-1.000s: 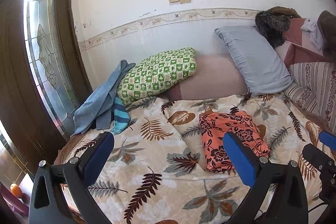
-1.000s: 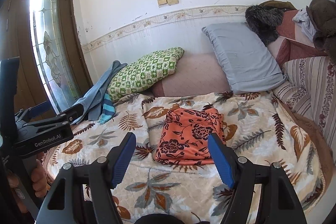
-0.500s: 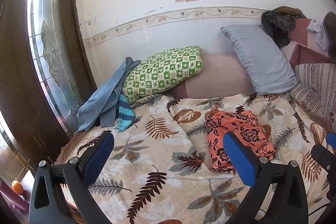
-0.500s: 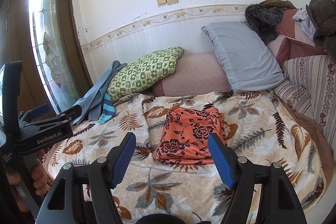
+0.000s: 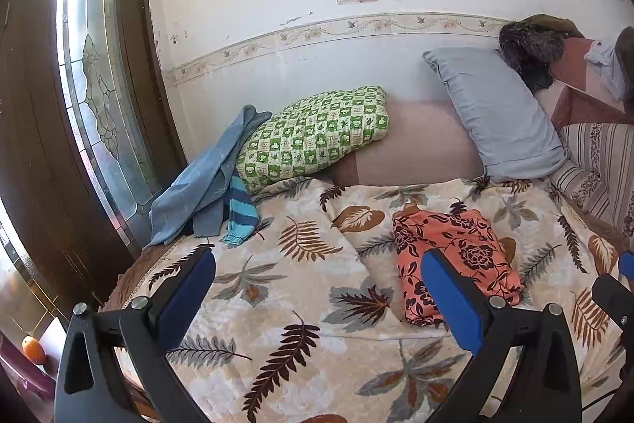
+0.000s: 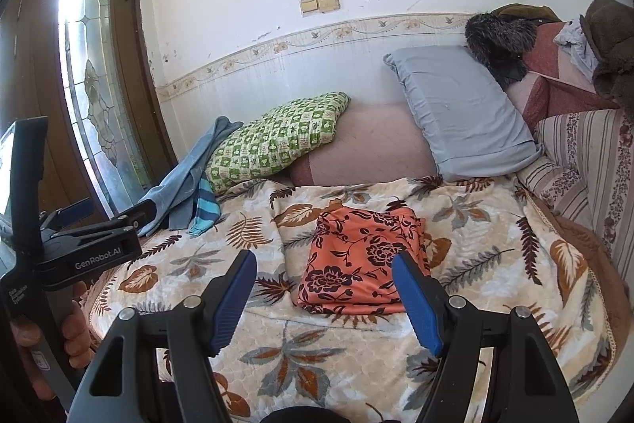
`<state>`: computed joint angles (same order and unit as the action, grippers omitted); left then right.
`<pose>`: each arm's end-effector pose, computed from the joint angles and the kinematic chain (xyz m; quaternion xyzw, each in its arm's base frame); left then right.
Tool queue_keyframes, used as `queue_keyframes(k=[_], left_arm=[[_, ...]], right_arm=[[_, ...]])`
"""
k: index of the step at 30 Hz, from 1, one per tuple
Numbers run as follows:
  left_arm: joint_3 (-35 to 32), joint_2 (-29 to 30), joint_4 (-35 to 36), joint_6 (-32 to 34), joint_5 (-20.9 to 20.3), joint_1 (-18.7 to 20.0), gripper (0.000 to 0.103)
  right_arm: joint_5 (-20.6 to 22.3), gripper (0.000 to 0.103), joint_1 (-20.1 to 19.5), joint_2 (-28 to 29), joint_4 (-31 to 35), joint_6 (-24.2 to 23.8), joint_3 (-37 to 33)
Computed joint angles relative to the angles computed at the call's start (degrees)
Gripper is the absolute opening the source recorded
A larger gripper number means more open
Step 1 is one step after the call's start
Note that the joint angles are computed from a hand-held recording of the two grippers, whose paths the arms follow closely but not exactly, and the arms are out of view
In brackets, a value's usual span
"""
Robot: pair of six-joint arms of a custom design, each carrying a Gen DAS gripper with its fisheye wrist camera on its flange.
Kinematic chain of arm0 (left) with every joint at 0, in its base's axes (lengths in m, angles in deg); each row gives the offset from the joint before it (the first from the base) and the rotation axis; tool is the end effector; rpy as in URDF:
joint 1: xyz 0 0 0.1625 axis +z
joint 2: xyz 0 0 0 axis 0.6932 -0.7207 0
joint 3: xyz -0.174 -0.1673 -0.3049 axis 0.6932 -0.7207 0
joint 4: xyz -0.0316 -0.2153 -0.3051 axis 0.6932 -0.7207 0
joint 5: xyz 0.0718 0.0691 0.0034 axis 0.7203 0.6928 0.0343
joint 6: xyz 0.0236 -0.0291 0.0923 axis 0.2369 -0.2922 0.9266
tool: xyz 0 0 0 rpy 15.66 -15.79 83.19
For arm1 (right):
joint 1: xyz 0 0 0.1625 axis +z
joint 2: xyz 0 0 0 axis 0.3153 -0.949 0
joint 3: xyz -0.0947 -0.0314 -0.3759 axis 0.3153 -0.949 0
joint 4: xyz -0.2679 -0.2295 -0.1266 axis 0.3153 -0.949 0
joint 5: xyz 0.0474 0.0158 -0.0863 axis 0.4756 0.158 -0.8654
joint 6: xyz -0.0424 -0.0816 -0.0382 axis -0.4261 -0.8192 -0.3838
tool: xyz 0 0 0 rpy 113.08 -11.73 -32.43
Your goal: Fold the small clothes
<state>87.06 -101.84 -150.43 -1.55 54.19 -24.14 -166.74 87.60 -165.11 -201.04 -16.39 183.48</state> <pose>-0.4698 -0.4129 0.1587 0.2225 0.7514 -0.4738 0.4016 0.1937 -0.3555 0.3760 0.1719 -0.8221 0.4901 0.2331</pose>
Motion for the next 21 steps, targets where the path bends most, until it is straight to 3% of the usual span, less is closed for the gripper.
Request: queue_keyframes(k=[21], left_arm=[[0.69,-0.82,0.65,-1.59,0.66,-0.53,0.103]], right_arm=[[0.11,0.075,0.73,-0.1,-0.59,0.17,0.05]])
